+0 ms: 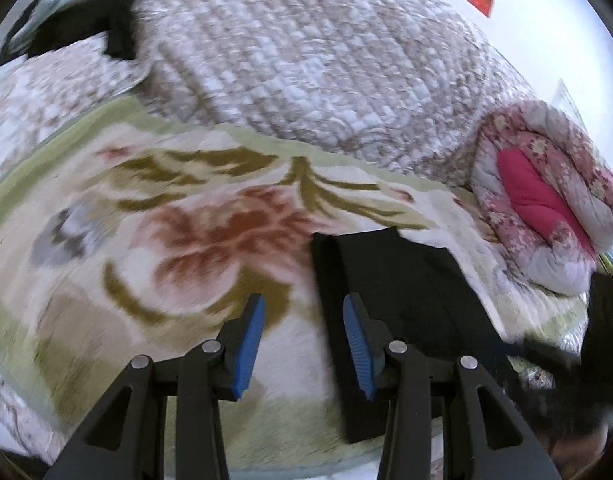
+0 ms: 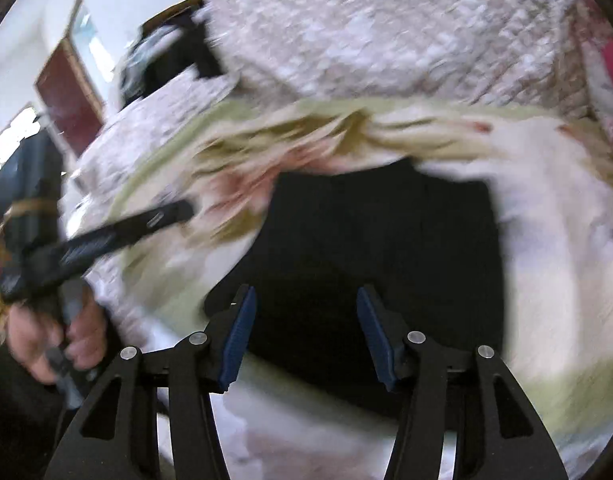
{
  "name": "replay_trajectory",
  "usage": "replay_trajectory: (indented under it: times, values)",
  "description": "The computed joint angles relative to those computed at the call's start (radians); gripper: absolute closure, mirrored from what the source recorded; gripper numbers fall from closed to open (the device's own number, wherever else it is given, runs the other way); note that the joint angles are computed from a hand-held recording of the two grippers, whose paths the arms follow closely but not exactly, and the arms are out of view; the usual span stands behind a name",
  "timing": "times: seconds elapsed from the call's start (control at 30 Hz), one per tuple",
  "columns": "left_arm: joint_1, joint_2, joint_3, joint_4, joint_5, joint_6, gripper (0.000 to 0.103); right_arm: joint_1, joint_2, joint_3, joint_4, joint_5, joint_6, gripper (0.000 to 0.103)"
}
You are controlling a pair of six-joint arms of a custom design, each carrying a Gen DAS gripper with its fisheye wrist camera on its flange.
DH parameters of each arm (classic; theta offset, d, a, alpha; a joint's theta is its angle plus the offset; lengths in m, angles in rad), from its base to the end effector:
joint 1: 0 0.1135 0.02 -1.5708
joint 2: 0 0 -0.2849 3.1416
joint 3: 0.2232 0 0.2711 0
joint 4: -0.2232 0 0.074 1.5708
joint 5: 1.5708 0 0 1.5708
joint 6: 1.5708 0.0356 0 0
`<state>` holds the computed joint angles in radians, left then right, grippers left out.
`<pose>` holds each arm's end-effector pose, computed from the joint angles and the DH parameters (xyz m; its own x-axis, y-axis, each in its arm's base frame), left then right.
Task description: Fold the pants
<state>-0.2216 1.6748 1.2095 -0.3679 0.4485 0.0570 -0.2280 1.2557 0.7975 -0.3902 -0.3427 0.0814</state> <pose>0.3713 -0.0995 0.2534 -0.6933 0.2088 -0.6897 0.5229 0.8044 -0.2821 0.2623 -0.0486 0.2406 -0.7287 0.2477 -0.6385 0.0559 0.9507 0.3050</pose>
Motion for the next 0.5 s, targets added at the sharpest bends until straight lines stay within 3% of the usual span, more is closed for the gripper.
replay_trajectory:
  times: [0.17, 0.4, 0.5]
  values:
    - [-0.108, 0.099, 0.161, -0.068, -0.01, 0.073, 0.059, -0.115, 0.233, 0.216, -0.056, 0.025, -0.05, 0.074]
    - [-0.213, 0.308, 0.319, -0.087, -0.092, 0.13, 0.06, -0.15, 0.464, 0.349, -0.044, 0.043, -0.116, 0.075]
    - [-0.209, 0.326, 0.278, -0.002, -0.121, 0.117, 0.06, -0.19, 0.504, 0.355, -0.011, 0.031, -0.1, 0.093]
